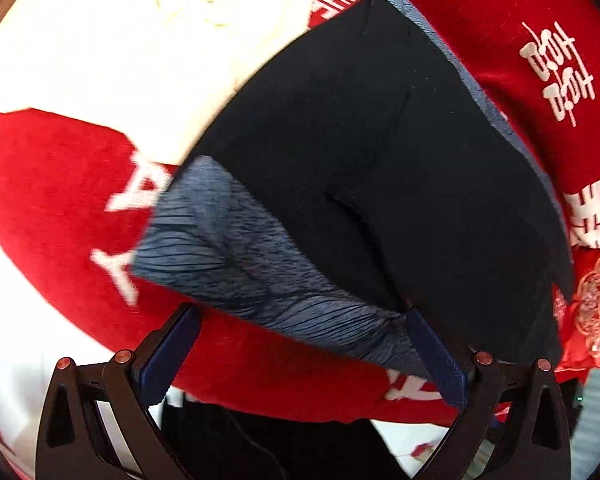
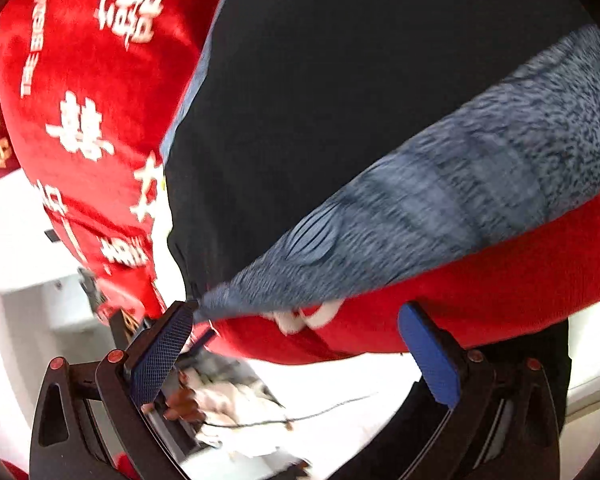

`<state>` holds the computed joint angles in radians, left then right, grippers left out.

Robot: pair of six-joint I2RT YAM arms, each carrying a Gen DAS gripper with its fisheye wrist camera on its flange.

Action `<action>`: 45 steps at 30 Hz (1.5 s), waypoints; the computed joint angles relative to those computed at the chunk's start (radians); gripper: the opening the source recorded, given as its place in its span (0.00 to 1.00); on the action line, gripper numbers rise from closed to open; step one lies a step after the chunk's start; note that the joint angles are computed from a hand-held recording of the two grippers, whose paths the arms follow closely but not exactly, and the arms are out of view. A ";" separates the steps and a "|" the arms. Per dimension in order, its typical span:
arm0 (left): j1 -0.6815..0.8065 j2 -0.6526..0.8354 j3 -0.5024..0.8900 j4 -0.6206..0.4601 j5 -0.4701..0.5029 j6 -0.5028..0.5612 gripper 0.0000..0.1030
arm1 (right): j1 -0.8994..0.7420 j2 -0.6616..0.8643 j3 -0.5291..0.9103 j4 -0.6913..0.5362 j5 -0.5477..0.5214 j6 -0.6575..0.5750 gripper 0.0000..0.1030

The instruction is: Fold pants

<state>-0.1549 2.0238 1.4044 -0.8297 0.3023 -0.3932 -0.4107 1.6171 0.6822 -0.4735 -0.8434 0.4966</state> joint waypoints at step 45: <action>0.016 0.177 0.649 -0.217 0.000 0.055 0.22 | 0.063 0.384 0.926 -0.525 0.012 -0.243 0.10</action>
